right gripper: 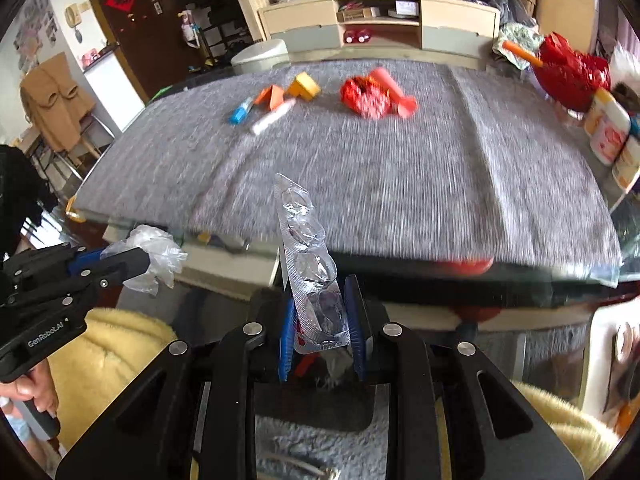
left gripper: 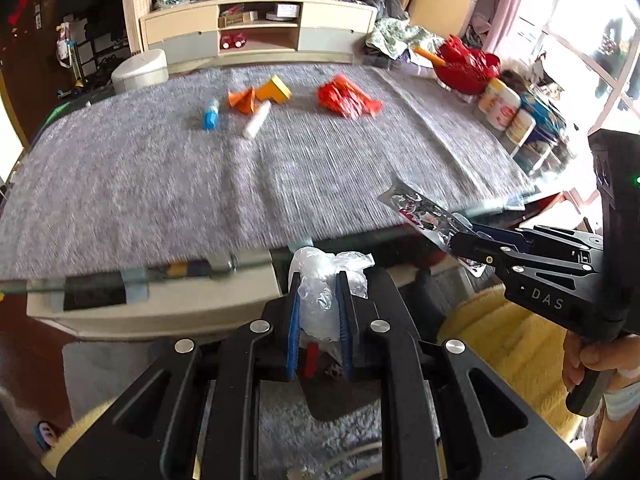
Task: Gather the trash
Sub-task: 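Carry bag and blister pack down to the grey bin and open both tools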
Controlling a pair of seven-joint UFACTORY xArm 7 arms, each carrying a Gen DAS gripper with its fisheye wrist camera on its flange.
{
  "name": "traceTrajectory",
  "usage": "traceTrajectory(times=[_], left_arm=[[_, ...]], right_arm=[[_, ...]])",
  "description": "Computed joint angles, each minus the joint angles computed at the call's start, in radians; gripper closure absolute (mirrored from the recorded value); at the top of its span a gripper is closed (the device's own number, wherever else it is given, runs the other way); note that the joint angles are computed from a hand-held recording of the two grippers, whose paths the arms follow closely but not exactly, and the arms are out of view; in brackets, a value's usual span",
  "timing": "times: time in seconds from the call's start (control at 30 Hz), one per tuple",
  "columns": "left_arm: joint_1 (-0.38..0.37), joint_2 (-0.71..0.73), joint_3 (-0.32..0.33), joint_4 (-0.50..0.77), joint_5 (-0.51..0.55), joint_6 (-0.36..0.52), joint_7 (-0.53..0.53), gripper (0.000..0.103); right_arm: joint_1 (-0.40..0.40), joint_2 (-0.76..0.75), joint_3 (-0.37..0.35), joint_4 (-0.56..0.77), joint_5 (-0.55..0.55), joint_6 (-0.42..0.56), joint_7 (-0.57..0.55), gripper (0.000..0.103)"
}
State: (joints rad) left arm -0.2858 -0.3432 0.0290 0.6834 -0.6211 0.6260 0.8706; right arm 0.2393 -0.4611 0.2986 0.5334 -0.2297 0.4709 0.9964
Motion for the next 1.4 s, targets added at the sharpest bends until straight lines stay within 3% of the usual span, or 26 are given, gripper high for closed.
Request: traceTrajectory(times=[0.27, 0.5, 0.83, 1.13, 1.2, 1.27, 1.4], left_arm=[[-0.008, -0.049, -0.002, -0.125, 0.022, -0.014, 0.003, 0.088], [-0.016, -0.011, -0.002, -0.157, 0.032, -0.028, 0.004, 0.088], [-0.001, 0.124, -0.029, -0.140, 0.015, -0.023, 0.020, 0.088], [0.036, 0.203, -0.064, -0.086, 0.013, 0.009, 0.011, 0.085], [0.045, 0.216, -0.069, -0.075, 0.015, 0.009, -0.001, 0.081], [0.054, 0.225, -0.073, -0.065, 0.019, 0.012, -0.011, 0.064], [0.061, 0.217, -0.082, -0.066, 0.040, -0.022, -0.032, 0.041]], right_arm=[[0.051, -0.010, 0.014, -0.068, 0.048, -0.014, 0.040, 0.079], [0.083, 0.045, -0.003, -0.099, 0.089, -0.049, 0.055, 0.079], [0.133, 0.181, -0.074, -0.101, 0.193, -0.103, -0.021, 0.079], [0.109, 0.230, -0.081, -0.063, 0.205, -0.107, -0.040, 0.076], [0.097, 0.231, -0.075, -0.054, 0.185, -0.095, -0.026, 0.070], [0.086, 0.224, -0.068, -0.054, 0.162, -0.088, -0.006, 0.057], [0.070, 0.208, -0.063, -0.049, 0.125, -0.069, 0.022, 0.046]])
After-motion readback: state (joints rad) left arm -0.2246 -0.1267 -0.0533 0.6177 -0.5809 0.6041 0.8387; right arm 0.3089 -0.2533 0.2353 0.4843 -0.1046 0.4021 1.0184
